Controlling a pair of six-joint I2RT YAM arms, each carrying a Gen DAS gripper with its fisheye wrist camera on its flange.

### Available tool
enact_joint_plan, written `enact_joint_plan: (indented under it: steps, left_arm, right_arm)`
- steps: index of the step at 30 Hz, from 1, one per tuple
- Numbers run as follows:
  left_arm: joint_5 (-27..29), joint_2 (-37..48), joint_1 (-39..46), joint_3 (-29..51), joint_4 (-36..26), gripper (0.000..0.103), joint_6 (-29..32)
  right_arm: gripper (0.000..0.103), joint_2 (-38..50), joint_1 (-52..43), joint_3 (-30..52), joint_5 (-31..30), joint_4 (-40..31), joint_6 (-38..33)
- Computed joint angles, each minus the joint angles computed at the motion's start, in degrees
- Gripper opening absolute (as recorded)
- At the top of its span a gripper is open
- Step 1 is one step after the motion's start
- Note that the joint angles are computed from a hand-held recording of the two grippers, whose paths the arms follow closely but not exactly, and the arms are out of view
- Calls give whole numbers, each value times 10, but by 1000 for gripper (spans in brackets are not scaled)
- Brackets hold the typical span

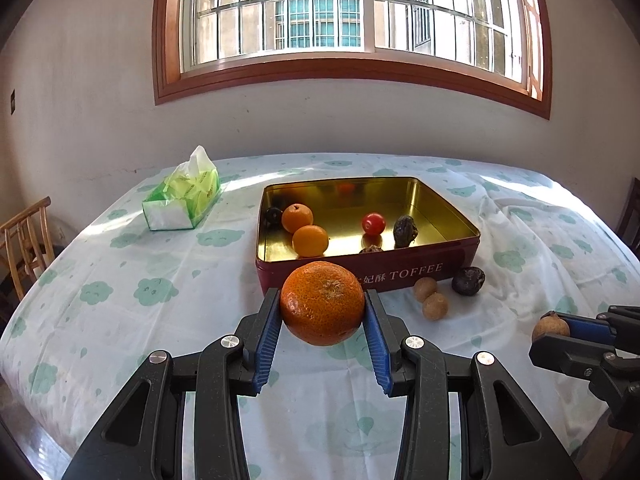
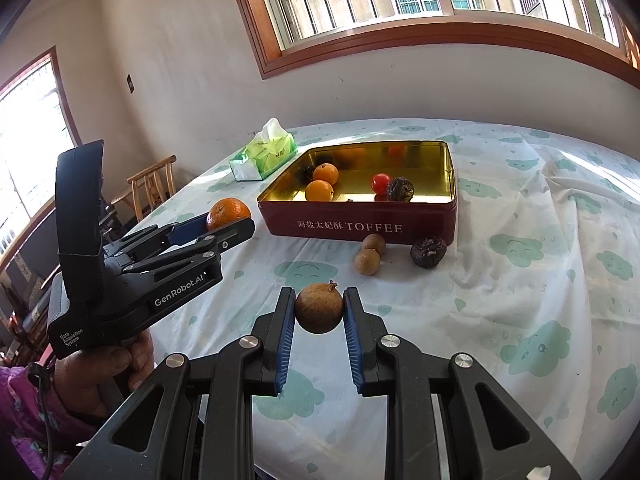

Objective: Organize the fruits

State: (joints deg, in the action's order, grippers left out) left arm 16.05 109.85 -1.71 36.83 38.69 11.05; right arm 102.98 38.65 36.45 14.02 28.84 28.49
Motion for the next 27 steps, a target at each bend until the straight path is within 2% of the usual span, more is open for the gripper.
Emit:
enact_joint_plan:
  steps: [15, 27]
  left_arm:
    - [-1, 6, 3, 58, -38, 42, -1]
    - [-14, 44, -2, 152, -89, 42, -12]
  right_arm:
    - [22, 26, -27, 55, -22, -11, -37]
    - [22, 57, -68, 123, -54, -29, -67]
